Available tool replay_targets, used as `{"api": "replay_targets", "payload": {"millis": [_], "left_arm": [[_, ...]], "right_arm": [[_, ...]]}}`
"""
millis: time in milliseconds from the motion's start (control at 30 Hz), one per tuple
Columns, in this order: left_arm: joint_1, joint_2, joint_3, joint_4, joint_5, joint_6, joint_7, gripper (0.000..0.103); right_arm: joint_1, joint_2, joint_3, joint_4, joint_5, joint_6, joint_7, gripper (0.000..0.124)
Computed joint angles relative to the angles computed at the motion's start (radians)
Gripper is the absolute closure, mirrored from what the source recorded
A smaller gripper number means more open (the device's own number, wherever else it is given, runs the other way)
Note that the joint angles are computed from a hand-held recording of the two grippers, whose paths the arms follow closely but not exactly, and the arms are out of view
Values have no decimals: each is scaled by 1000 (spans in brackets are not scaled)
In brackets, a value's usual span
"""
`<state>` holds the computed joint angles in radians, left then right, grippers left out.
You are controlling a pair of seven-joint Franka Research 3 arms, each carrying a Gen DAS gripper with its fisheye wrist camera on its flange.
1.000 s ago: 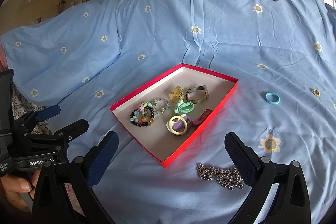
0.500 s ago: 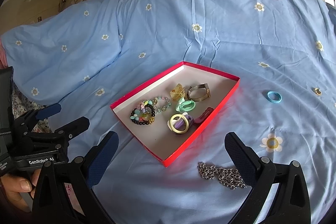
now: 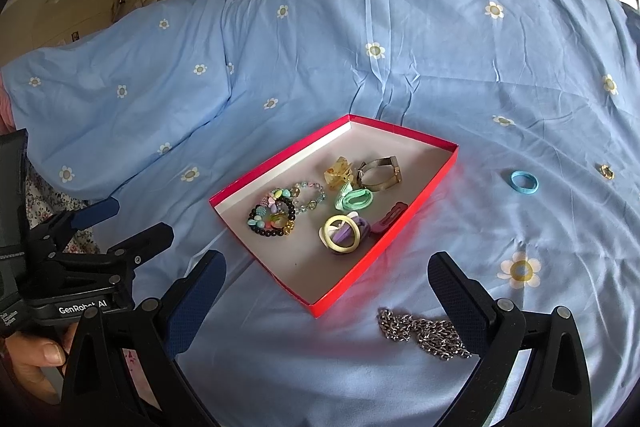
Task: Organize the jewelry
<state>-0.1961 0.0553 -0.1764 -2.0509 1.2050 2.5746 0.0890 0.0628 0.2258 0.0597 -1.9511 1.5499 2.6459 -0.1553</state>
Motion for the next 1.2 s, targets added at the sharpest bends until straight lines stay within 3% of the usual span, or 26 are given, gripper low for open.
{"api": "replay_targets", "payload": {"millis": [1200], "left_arm": [[-17, 53, 15, 40, -12, 16, 6, 0]], "right_arm": [[-19, 43, 8, 43, -65, -18, 68, 22]]}}
